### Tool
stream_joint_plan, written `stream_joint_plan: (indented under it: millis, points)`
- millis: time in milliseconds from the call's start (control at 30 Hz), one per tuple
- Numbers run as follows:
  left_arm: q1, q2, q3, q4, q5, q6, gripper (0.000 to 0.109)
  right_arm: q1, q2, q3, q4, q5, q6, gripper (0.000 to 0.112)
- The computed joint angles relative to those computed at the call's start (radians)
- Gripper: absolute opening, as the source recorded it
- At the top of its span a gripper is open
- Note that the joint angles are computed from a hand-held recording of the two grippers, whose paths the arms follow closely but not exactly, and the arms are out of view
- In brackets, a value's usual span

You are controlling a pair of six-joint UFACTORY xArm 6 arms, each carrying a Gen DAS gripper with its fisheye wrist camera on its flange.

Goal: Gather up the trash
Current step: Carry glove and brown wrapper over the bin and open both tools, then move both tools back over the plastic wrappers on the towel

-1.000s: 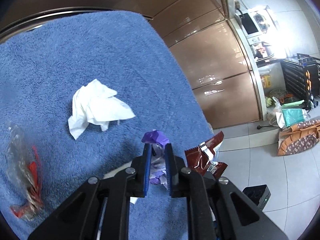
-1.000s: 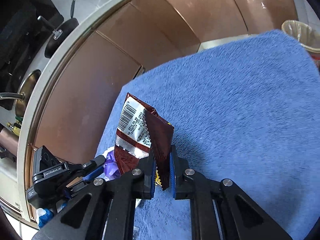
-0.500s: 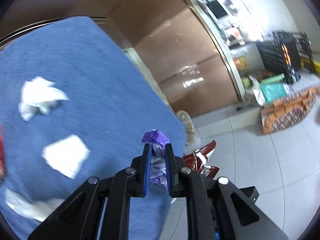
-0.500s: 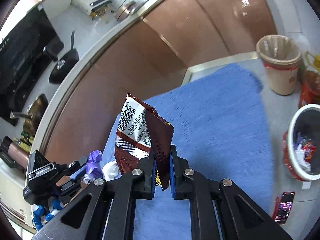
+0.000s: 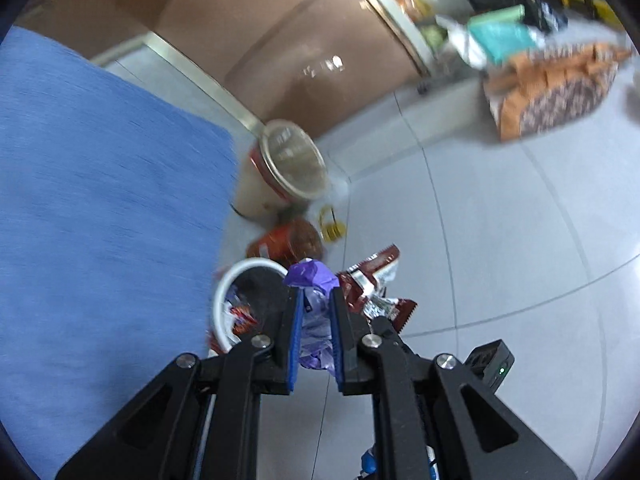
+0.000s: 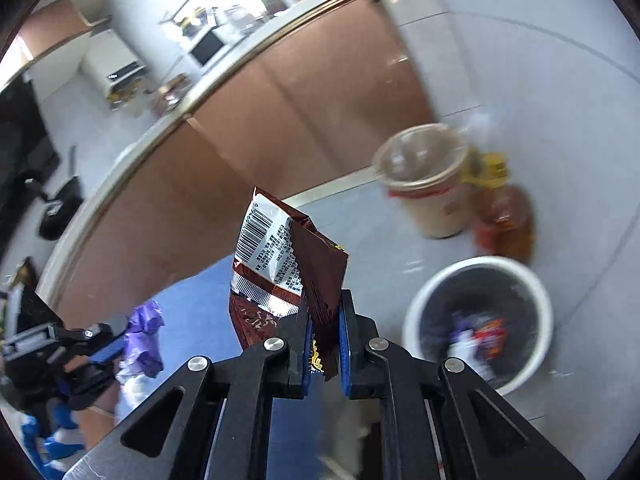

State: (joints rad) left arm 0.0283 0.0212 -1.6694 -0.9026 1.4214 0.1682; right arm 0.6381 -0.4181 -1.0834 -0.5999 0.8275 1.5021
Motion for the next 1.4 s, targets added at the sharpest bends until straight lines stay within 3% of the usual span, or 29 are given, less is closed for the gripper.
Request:
stream_joint_plan:
  millis: [133, 300, 500, 667, 733, 767, 900, 1100, 1400]
  points:
    - [-0.143, 0.03, 0.035, 0.048, -0.068, -0.023, 0.012, -0.054, -0.054, 0.093, 0.01, 0.056, -0.016, 0.011]
    - [-0.283, 0.097, 0.043, 0.129, -0.152, -0.036, 0.013, -0.118, -0.06, 0.189, 0.037, 0.061, -0.025, 0.011]
    - [-0.366, 0.168, 0.04, 0.192, -0.217, -0.016, 0.014, -0.195, -0.031, 0.278, 0.061, 0.002, -0.043, 0.014]
    - [-0.391, 0.19, 0.059, 0.219, -0.25, 0.026, 0.02, -0.226, -0.014, 0.332, 0.076, -0.054, -0.04, 0.018]
    - [-0.395, 0.192, 0.07, 0.212, -0.267, 0.03, 0.031, -0.228, -0.005, 0.339, 0.078, -0.06, -0.035, 0.033]
    - [-0.394, 0.193, 0.073, 0.205, -0.271, 0.033, 0.035, -0.226, -0.004, 0.342, 0.077, -0.059, -0.029, 0.035]
    - [-0.385, 0.185, 0.089, 0.178, -0.269, 0.056, 0.035, -0.212, -0.001, 0.351, 0.079, -0.056, -0.021, 0.038]
    - [-0.36, 0.097, 0.16, 0.173, -0.301, 0.089, 0.035, -0.174, 0.008, 0.31, 0.045, -0.007, 0.0, 0.045]
    - [-0.29, -0.128, 0.302, 0.248, -0.398, 0.155, 0.04, -0.012, 0.03, 0.14, -0.068, 0.182, 0.06, 0.053]
